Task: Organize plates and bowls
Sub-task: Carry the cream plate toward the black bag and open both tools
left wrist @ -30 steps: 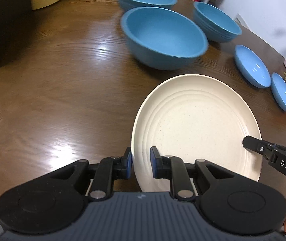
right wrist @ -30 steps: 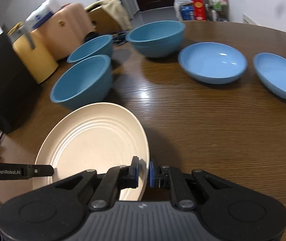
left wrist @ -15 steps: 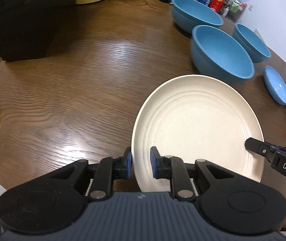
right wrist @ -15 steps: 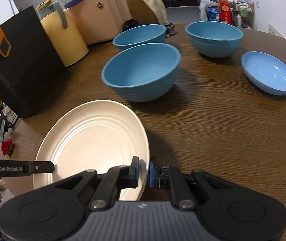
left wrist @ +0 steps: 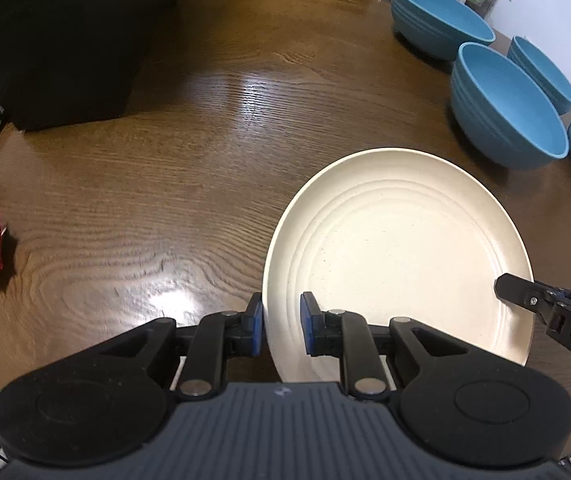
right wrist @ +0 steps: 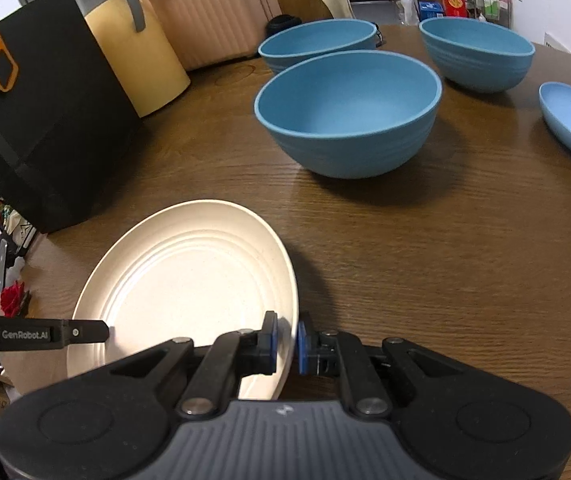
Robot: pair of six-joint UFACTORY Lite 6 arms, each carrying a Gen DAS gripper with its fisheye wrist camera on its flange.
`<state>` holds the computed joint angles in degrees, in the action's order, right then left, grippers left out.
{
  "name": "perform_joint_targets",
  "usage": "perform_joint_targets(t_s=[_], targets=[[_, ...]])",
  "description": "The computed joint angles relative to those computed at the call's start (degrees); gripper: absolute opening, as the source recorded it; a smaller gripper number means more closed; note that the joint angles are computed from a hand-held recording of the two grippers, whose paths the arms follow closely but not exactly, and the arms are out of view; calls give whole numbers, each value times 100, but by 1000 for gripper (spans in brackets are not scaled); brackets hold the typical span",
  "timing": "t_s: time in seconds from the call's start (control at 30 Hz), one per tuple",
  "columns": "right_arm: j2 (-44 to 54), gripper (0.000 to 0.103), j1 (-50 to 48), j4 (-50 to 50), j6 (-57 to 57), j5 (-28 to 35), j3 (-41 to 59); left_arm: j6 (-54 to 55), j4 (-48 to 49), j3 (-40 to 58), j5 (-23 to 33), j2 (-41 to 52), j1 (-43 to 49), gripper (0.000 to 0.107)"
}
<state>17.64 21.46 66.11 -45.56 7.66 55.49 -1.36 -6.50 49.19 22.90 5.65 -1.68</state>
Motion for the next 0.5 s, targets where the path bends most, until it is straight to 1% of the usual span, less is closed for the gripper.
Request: perform_joint_targets(t_s=[0.13,0.2,0.33,0.43,0.5], targets=[[213,10,101,-483,625,-158,176,343,-134,502,-64,522,45,19],[259,10,111,-634,853,-195,220,653,-268,538,-73,570,147,19],[319,10,149,-1793,2099,-229,298,610,-110,695,-137,742,59,19],[341,11,179,-2271,2610,-248,329,774,-211,711,-117,756,92,19],[350,12,164,-2411,2757,-201,360,831,-254,739,-83,772,104,19]])
